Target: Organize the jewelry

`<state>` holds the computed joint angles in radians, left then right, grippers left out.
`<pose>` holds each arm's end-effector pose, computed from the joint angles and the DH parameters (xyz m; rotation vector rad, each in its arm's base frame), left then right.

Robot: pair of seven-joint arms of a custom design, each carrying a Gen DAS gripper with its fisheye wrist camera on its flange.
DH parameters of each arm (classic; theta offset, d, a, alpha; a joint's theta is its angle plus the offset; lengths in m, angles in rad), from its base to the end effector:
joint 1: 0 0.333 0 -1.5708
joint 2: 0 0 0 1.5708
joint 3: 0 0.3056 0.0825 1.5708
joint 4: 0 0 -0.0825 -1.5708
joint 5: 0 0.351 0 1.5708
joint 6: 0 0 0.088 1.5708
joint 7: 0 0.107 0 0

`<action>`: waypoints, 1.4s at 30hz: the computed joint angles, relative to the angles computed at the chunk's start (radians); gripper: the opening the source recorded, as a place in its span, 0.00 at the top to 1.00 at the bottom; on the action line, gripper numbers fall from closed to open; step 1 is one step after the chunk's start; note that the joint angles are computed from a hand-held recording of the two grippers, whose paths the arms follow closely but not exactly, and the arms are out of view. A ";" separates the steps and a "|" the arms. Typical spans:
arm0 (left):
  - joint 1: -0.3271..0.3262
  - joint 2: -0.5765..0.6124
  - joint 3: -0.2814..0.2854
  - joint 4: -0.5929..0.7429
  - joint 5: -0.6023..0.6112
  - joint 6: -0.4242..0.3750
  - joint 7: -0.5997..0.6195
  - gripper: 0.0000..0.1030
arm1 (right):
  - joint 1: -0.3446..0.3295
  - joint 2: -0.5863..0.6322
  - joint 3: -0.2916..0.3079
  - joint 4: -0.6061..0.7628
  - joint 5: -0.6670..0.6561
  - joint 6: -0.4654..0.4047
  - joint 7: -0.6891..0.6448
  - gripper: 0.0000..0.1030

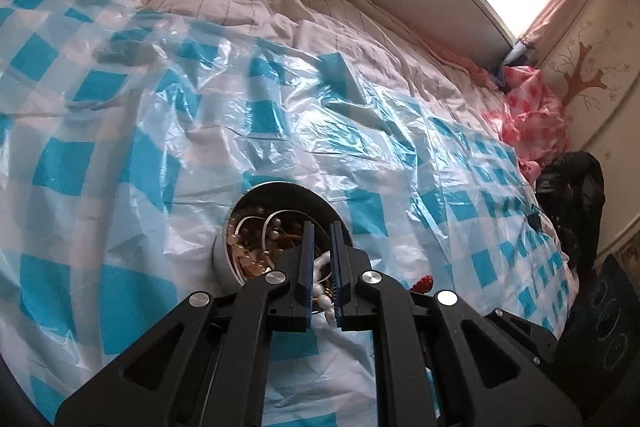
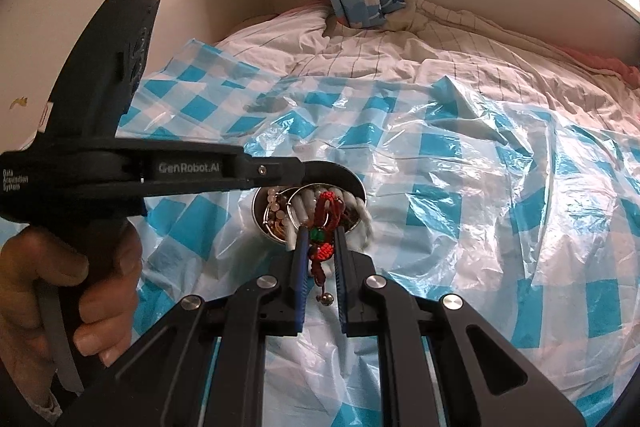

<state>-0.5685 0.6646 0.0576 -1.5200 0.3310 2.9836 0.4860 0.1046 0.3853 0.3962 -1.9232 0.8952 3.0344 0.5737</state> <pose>0.6148 -0.3825 0.3730 -2.1418 1.6788 -1.1356 0.5845 0.2258 0.3753 -2.0454 1.1411 -0.3353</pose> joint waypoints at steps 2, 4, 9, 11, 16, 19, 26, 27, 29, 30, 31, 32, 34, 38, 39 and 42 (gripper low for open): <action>0.001 -0.006 0.003 -0.012 -0.004 0.004 -0.012 0.92 | -0.001 0.002 0.002 0.000 -0.001 0.001 -0.002 0.87; -0.006 -0.010 0.016 -0.020 -0.003 0.008 -0.030 0.91 | 0.001 0.003 0.000 0.000 -0.006 0.001 0.002 0.87; -0.045 -0.029 0.072 -0.046 0.029 0.022 -0.091 0.68 | 0.004 0.005 -0.001 0.001 -0.026 0.004 0.016 0.87; -0.058 -0.036 0.088 -0.052 0.048 0.017 -0.113 0.64 | 0.003 0.006 0.001 0.000 -0.033 0.007 0.020 0.87; -0.074 -0.051 0.108 -0.062 0.098 -0.017 -0.163 0.55 | 0.006 0.011 0.003 0.001 -0.060 0.011 0.038 0.87; -0.081 -0.066 0.123 -0.072 0.144 -0.044 -0.217 0.48 | 0.008 0.016 0.004 0.005 -0.080 0.015 0.053 0.87; -0.059 -0.119 0.120 -0.142 0.248 -0.060 -0.356 0.46 | 0.008 0.040 0.015 0.031 -0.151 0.032 0.106 0.87; -0.055 -0.125 0.116 -0.148 0.264 -0.064 -0.371 0.46 | 0.009 0.045 0.016 0.037 -0.164 0.035 0.116 0.87; -0.047 -0.136 0.110 -0.157 0.296 -0.073 -0.400 0.45 | 0.009 0.052 0.019 0.043 -0.191 0.039 0.136 0.87; -0.039 -0.139 0.102 -0.159 0.309 -0.078 -0.410 0.45 | 0.013 0.058 0.016 0.049 -0.208 0.039 0.150 0.87; -0.033 -0.142 0.095 -0.162 0.322 -0.083 -0.420 0.45 | 0.015 0.062 0.015 0.052 -0.223 0.041 0.164 0.87; -0.027 -0.146 0.089 -0.165 0.334 -0.089 -0.430 0.44 | 0.021 0.069 0.010 0.060 -0.243 0.040 0.180 0.87; -0.019 -0.153 0.078 -0.166 0.360 -0.109 -0.449 0.43 | 0.027 0.082 0.004 0.074 -0.280 0.039 0.210 0.87; 0.002 -0.161 0.047 -0.158 0.408 -0.164 -0.472 0.37 | 0.080 0.135 -0.057 0.144 -0.386 0.002 0.311 0.82; 0.003 -0.161 0.038 -0.148 0.420 -0.196 -0.468 0.35 | 0.096 0.145 -0.078 0.157 -0.413 -0.007 0.342 0.75; 0.000 -0.162 0.015 -0.122 0.466 -0.290 -0.468 0.29 | 0.112 0.158 -0.106 0.166 -0.464 -0.006 0.414 0.52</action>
<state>-0.5684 0.5030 0.0727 -1.6424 0.7974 2.6934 0.0177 0.2171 0.5437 0.2897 -1.7569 0.4315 3.0283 0.9880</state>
